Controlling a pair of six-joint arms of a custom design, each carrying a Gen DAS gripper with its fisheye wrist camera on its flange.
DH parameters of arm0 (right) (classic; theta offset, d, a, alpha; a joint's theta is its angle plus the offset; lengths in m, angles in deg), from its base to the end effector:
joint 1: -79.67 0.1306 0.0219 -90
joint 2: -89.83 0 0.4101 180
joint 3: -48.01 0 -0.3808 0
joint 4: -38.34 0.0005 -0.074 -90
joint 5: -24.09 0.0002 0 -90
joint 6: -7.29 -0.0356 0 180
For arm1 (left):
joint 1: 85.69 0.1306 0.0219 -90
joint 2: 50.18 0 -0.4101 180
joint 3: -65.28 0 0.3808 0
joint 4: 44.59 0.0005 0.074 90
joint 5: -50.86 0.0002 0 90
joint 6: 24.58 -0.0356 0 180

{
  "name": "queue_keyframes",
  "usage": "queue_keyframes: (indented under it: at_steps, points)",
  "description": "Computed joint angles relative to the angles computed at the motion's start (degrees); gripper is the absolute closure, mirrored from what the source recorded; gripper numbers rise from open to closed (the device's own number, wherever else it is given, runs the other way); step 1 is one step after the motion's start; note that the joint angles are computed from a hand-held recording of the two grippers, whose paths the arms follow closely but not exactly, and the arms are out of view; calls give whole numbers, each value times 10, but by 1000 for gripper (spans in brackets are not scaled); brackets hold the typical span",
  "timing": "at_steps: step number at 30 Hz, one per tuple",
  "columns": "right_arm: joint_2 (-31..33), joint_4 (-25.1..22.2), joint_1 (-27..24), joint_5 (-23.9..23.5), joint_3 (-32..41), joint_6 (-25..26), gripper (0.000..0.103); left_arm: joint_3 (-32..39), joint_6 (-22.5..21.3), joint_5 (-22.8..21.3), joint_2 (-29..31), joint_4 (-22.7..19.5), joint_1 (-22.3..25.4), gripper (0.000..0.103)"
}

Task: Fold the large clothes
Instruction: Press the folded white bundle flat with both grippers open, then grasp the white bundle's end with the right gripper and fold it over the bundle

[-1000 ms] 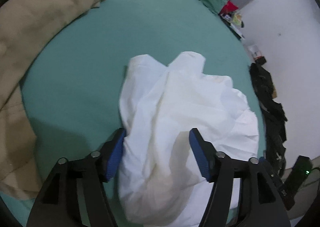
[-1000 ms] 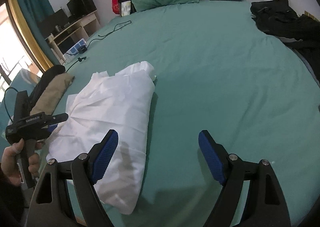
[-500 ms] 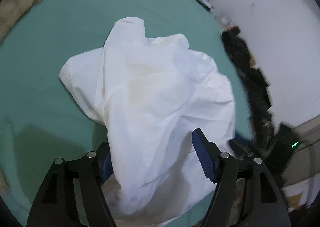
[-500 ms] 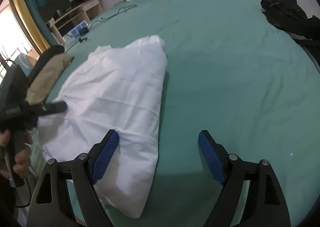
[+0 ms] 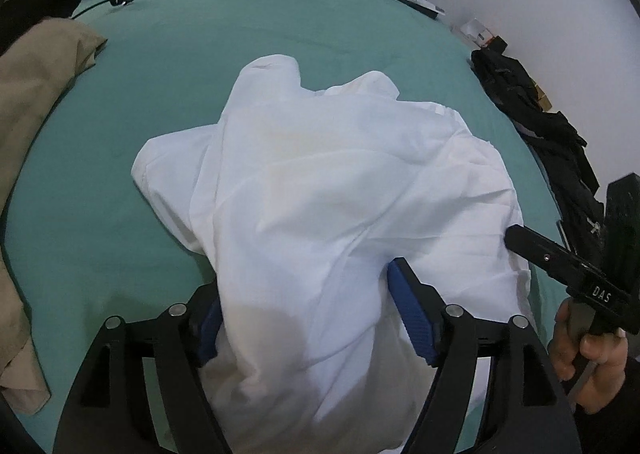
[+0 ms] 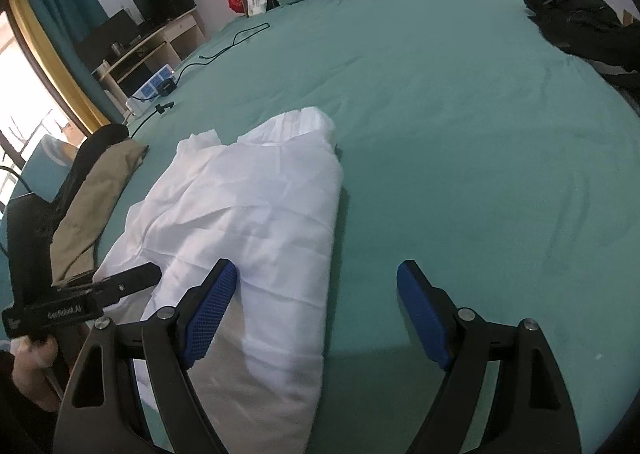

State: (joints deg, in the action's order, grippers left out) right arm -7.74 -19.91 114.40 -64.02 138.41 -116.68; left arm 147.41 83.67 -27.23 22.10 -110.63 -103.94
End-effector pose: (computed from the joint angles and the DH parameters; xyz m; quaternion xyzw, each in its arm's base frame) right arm 0.3419 0.2350 0.5055 -0.0006 0.9404 0.1789 0.2892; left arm 0.3135 -0.1116 0.4958 0.0302 0.9516 -0.1848 0.2436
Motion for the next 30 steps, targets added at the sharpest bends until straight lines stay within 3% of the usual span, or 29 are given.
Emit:
queue_keyframes:
  at_steps: [7,10,12,14,16,19,21,23,30]
  points:
    - [-3,46,-10,-47,-33,-20,22,-8,-9,28,-3,15,-2,27]
    - [-9,70,-8,-48,-48,-26,21,-13,-25,13,-7,18,-10,27]
    - [-7,70,-3,-49,-46,-21,38,-15,-33,12,-8,20,-11,28]
    - [-9,79,-3,-76,-49,-34,53,-17,-30,17,-9,24,-9,36]
    - [-6,74,5,-70,-46,-39,54,-21,-23,37,-13,35,-11,71]
    - [-7,72,9,-68,-45,-39,60,-24,-6,8,-17,48,-37,76]
    - [-14,79,3,-85,-52,-55,74,-25,7,14,-21,54,-42,80]
    - [-26,84,1,-91,-60,-60,81,-23,10,25,-27,62,-48,81]
    - [-51,64,15,-63,-51,-51,85,-10,14,38,-43,68,-66,86]
